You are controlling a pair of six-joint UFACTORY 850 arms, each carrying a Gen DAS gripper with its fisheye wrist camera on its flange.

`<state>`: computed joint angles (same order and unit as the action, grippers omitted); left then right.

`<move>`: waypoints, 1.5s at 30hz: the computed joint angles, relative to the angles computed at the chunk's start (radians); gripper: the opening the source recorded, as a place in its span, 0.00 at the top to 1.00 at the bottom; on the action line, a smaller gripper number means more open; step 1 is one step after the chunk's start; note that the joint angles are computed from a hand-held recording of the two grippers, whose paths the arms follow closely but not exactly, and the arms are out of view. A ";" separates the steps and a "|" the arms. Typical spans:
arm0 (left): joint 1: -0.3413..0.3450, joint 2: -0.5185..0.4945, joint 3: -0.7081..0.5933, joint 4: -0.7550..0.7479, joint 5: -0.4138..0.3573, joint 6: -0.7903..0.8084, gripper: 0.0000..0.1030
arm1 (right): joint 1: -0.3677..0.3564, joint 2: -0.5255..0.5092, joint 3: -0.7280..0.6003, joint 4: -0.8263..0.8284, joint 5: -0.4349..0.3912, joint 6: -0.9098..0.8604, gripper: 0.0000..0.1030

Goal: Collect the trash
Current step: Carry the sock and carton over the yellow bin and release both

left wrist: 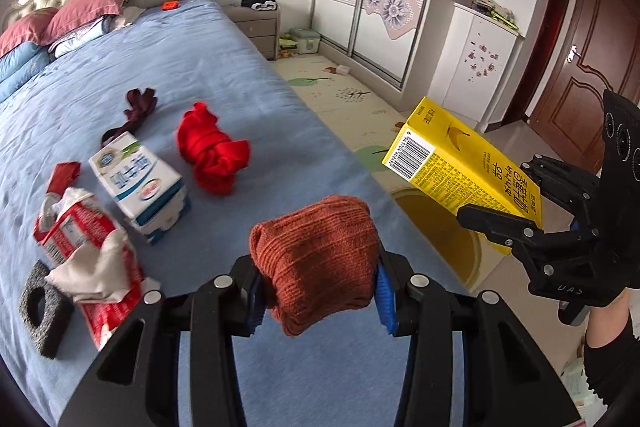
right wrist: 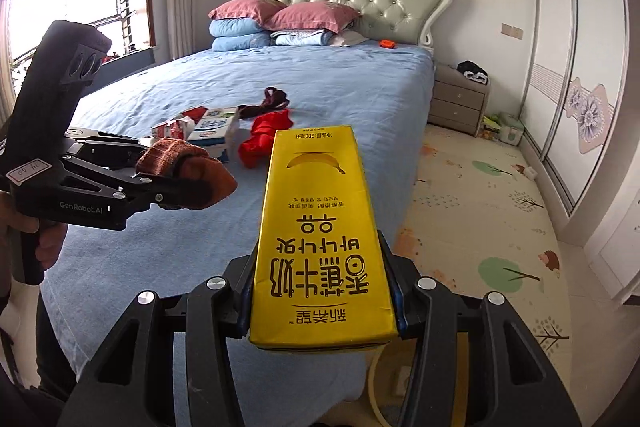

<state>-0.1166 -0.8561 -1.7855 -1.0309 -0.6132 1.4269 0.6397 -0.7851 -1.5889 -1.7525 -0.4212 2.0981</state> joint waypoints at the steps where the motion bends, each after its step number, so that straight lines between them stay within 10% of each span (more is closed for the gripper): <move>1: -0.015 -0.003 -0.007 0.009 -0.008 -0.004 0.57 | -0.003 0.017 0.030 -0.002 -0.019 0.018 0.53; 11: -0.149 -0.085 -0.119 0.157 -0.101 -0.134 0.57 | -0.037 0.148 0.279 0.023 -0.124 0.133 0.53; 31: -0.296 -0.478 -0.685 0.440 -0.383 -0.593 0.57 | -0.141 0.165 0.464 -0.031 -0.053 0.357 0.53; 34: -0.301 -0.556 -0.814 0.440 -0.419 -0.658 0.38 | -0.163 0.148 0.451 -0.052 -0.003 0.370 0.49; 36: -0.306 -0.518 -0.743 0.442 -0.320 -0.668 0.02 | -0.157 0.123 0.420 0.051 -0.030 0.261 0.17; 38: -0.311 -0.456 -0.632 0.437 -0.218 -0.653 0.04 | -0.140 0.103 0.409 0.087 -0.105 0.215 0.14; 45: -0.313 -0.464 -0.656 0.451 -0.251 -0.602 0.04 | -0.149 0.101 0.415 0.023 -0.038 0.300 0.15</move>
